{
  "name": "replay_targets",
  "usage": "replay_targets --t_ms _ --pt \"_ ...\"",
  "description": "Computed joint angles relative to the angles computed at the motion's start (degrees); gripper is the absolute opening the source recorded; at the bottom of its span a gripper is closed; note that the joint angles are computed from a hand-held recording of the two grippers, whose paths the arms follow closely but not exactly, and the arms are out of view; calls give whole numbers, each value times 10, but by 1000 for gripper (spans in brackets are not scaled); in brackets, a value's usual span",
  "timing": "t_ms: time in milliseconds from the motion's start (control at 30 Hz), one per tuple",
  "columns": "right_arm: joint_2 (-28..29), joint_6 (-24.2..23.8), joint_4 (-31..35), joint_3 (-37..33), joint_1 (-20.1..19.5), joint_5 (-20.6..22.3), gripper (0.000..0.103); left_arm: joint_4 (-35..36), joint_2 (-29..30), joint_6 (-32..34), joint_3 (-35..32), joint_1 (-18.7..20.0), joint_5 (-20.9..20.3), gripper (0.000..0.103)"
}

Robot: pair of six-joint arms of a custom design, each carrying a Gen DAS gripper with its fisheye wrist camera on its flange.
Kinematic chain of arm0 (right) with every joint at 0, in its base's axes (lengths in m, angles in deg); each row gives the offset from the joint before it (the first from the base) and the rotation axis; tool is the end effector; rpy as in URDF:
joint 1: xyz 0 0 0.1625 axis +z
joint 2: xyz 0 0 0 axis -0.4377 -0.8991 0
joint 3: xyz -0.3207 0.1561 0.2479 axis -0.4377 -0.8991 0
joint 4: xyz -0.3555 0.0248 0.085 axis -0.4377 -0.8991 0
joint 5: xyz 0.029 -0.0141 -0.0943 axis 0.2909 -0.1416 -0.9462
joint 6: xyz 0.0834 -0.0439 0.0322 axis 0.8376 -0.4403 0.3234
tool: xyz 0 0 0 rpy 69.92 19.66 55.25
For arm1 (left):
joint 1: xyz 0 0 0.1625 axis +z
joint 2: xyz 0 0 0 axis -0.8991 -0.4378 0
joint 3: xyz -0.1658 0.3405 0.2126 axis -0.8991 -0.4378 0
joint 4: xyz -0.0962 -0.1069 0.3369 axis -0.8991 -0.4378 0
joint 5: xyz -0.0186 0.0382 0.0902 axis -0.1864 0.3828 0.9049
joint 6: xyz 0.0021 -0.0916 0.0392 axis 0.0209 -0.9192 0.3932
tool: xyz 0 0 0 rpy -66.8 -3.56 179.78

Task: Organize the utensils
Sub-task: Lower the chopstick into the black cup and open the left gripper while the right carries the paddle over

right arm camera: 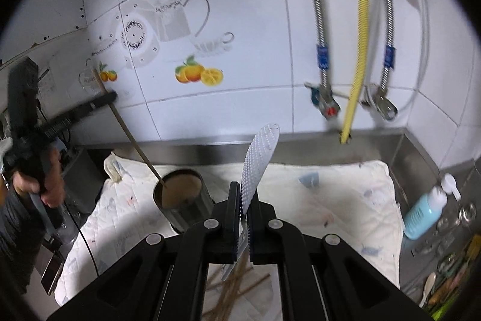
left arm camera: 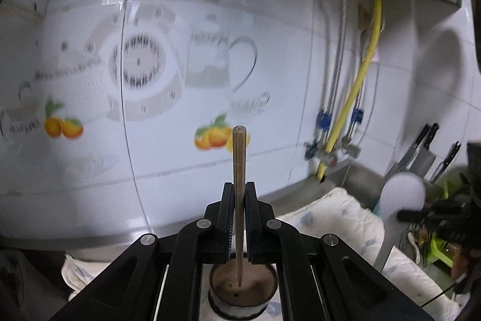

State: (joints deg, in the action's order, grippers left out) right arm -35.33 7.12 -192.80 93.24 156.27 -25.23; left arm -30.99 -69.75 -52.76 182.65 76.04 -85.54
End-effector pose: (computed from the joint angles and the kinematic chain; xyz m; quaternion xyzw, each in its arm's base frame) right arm 0.4109 -0.3397 0.2978 0.3966 -0.8687 0.2595 0.1441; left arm -0.2941 -0.2957 0.4511 0.1646 0.7883 -0.5171 0.2900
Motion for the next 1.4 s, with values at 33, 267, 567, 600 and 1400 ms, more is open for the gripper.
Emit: replay_targets --t_ms 33,267,567,600,1400 --pt "5 -1 -4 -5 1 3 6 -26 -2 13 11 10 -8 6" --pt "69 -19 -35 -46 13 28 6 -77 -15 35 52 63 -54 6" --pt "152 -29 -70 -83 14 59 6 -85 -31 19 82 83 -72 7" --pt "160 -30 -73 -86 14 59 6 -93 -31 26 80 87 -78 8" --pt "201 -36 98 -133 -4 27 10 -105 -21 28 59 124 -88 53"
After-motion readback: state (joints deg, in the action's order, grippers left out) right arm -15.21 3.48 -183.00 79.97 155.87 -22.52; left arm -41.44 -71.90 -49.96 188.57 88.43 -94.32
